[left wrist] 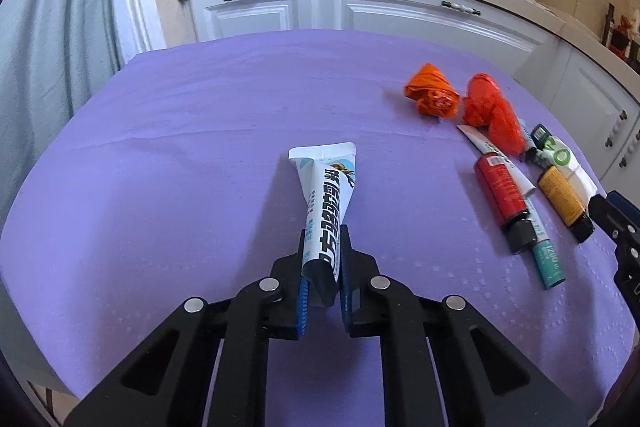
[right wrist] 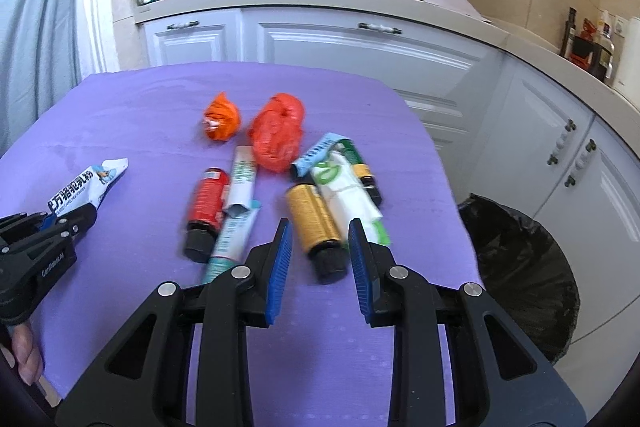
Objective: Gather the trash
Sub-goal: 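Grasp the teal-and-white tube with the right gripper while the left holds its tube, then carry both tubes over the black bin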
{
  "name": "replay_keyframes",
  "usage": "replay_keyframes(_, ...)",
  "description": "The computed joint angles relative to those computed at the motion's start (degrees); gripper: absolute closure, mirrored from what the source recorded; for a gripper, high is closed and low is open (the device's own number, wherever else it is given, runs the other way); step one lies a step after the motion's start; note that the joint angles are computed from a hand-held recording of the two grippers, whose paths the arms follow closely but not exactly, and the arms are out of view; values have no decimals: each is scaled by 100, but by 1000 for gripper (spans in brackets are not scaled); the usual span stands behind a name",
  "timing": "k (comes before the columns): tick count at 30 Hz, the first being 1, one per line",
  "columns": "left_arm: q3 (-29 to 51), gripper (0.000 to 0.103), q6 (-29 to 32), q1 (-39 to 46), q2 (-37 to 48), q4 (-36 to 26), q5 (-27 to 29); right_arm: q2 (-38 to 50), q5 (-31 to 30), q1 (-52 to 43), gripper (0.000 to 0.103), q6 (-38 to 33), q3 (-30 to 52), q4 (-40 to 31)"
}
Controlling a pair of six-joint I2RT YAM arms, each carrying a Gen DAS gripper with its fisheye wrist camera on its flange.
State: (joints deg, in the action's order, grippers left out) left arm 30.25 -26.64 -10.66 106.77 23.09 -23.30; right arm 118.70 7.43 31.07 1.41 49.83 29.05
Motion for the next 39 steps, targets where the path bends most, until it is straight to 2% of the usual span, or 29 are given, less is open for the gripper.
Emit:
replay_keyframes(9,-533,90,205,608,-494,252,-153,68,-136,346,74,-12,169,-317)
replay_keyframes(20,-774,90,349,1062,-588,425,-165,422,-191,460,74,10,595,-983)
replay_keyframes(22,-798,90,343,1089,-575,442,-167,436,-208,456,78,8,579,-959)
replay_keyframes(23,-805,90,343,1103,-566,449,-160,439,-233,458,85,6,583,-960)
replay_keyframes(24,-815,90,344,1114,-557,458,-150,437,-282,458,88,-11,578,-961)
replay_keyframes(28,-854,90,335,1098,-609,452,-141,363,-214,508,92,-78,457,-815)
replay_keyframes(34,-910,90,272,851,-814,384,-258,107,36,511,92,-177,96,-460)
replay_keyframes(39,-923,90,178,537,-985,254,-351,-166,3,360,92,-151,-250,-236)
